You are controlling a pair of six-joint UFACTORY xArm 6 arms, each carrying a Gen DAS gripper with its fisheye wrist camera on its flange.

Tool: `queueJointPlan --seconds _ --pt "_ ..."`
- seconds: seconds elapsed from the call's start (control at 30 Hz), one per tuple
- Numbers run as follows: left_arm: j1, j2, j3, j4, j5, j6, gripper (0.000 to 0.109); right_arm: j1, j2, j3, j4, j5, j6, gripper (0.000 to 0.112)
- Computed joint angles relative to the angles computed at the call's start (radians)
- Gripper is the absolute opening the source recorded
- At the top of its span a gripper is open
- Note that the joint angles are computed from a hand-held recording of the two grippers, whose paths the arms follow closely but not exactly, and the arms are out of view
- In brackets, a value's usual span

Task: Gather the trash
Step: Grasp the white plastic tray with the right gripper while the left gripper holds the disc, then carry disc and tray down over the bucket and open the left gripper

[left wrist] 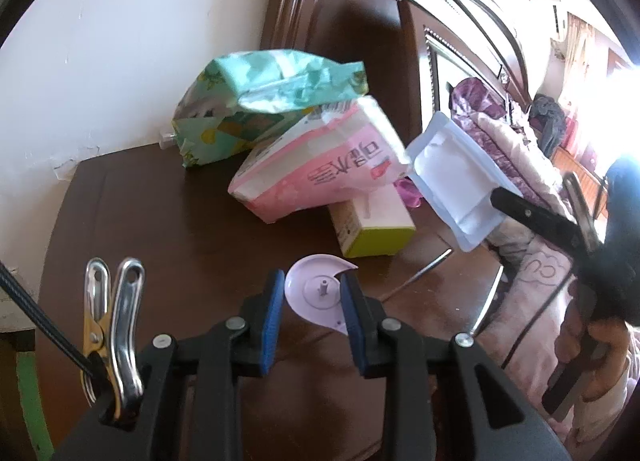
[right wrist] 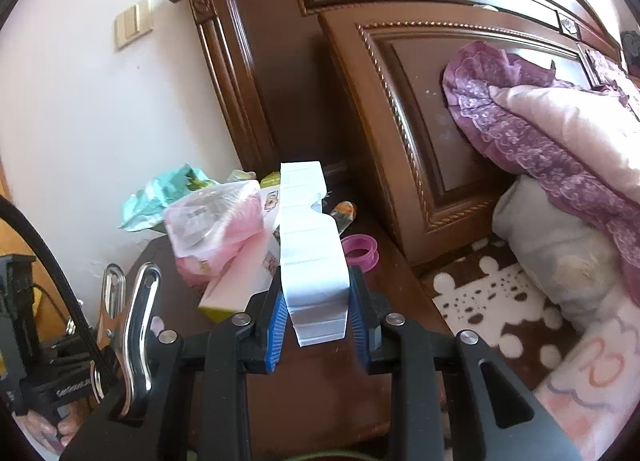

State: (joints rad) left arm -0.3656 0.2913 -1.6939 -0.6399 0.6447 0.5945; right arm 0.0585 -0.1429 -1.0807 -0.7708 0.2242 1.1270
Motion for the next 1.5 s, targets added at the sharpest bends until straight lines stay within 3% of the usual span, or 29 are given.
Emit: queueJointPlan --seconds 0.53,1.5 --pt "0.004 -0.136 0.134 -0.083 0.025 0.083 0.03 0.126 -0.21 0.157 -0.126 0.054 0.179 0.029" --pt "-0.026 -0.392 0.478 -0.142 0.099 0.236 0.03 0.418 -0.55 0.429 -0.223 0.378 0.438 0.029"
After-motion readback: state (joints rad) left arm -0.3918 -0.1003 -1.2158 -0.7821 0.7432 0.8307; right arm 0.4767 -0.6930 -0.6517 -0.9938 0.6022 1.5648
